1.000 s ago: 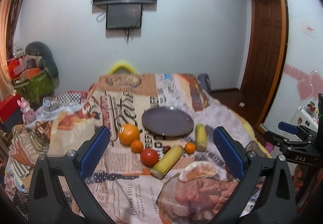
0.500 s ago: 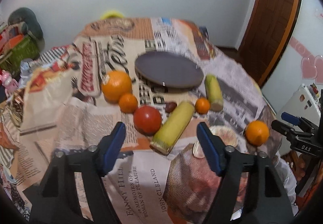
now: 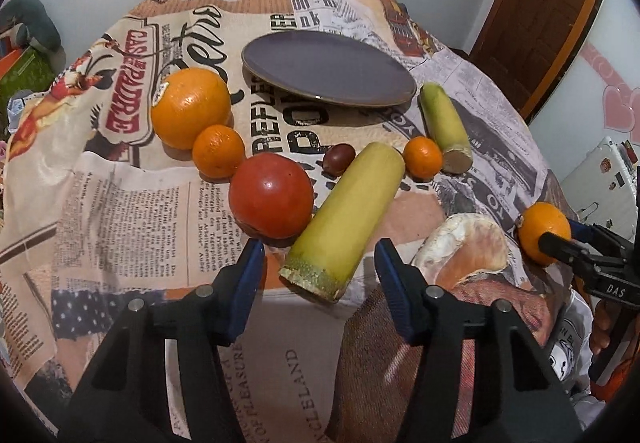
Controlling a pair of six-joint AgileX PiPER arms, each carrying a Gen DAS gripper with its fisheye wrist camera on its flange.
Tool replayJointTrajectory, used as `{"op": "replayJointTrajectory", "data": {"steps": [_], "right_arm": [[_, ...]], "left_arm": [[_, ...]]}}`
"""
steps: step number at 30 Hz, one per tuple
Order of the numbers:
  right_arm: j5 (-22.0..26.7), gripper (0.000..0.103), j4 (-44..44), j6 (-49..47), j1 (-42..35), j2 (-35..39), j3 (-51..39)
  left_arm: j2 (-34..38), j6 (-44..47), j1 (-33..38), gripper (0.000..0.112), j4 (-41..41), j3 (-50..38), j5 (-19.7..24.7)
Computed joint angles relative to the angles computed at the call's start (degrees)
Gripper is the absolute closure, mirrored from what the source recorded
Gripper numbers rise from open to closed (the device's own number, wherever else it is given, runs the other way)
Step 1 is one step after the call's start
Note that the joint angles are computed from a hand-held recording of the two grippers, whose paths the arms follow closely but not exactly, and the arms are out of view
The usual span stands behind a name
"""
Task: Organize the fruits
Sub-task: 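Grasp the yellow corn cylinder with the left tool while the right tool grasps the large orange, then carry the corn with the left tool while the right tool carries the orange to the grey plate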
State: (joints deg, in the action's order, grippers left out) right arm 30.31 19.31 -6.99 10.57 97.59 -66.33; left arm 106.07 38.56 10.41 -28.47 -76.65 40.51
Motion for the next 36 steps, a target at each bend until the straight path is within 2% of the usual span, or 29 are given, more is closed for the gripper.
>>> {"op": "replayJointTrajectory", "data": {"steps": [2,4,10,14,18,20,23,26,32,36], "right_arm": [[0.4,0.031,1.4,-1.2,-0.1,0.6,-0.1],[0.8,0.04,2.3,-1.8,-0.2,1.0,-0.2],[0.3,0.041,0.8,-0.4,0.3,0.3,0.3],[0.5,0.041,4.8,-3.8,-0.6,-0.4,0.3],[-1.8,0.042,-3.2,2.3,1.6,-1.8,0.0],[-2.0,0.042,-3.4,2.2,1.8,-2.1,-0.4],[-1.8,0.042,-1.2,0.3,1.4,-2.1,-1.1],[-2.0,0.041,-0.5,-0.5,1.5,-2.3,-1.3],[-1.8,0.041,2.1,-2.8,1.1,-2.2,-1.8],[-1.9,0.041,2.6,-3.4,1.1,-2.1,-2.0]], "left_arm": [[0.9,0.0,-0.3,0.063,0.0,-0.4,-0.1],[1.2,0.6,-0.4,0.064,-0.6,-0.3,-0.5],[-0.2,3.8,0.7,0.069,-3.8,1.9,-0.5],[-3.7,6.1,1.4,0.072,-4.1,5.8,-0.8],[-7.4,7.4,3.0,0.074,-3.3,9.3,1.2],[-8.3,7.9,3.1,0.075,-2.3,9.5,2.7],[-8.0,7.4,2.7,0.075,-0.6,7.8,4.8],[-7.1,6.4,1.9,0.075,0.2,5.4,4.7],[-0.9,2.9,-0.3,0.075,2.3,-2.4,7.1],[3.8,-0.1,-1.4,0.075,4.1,-7.5,10.2]]}}
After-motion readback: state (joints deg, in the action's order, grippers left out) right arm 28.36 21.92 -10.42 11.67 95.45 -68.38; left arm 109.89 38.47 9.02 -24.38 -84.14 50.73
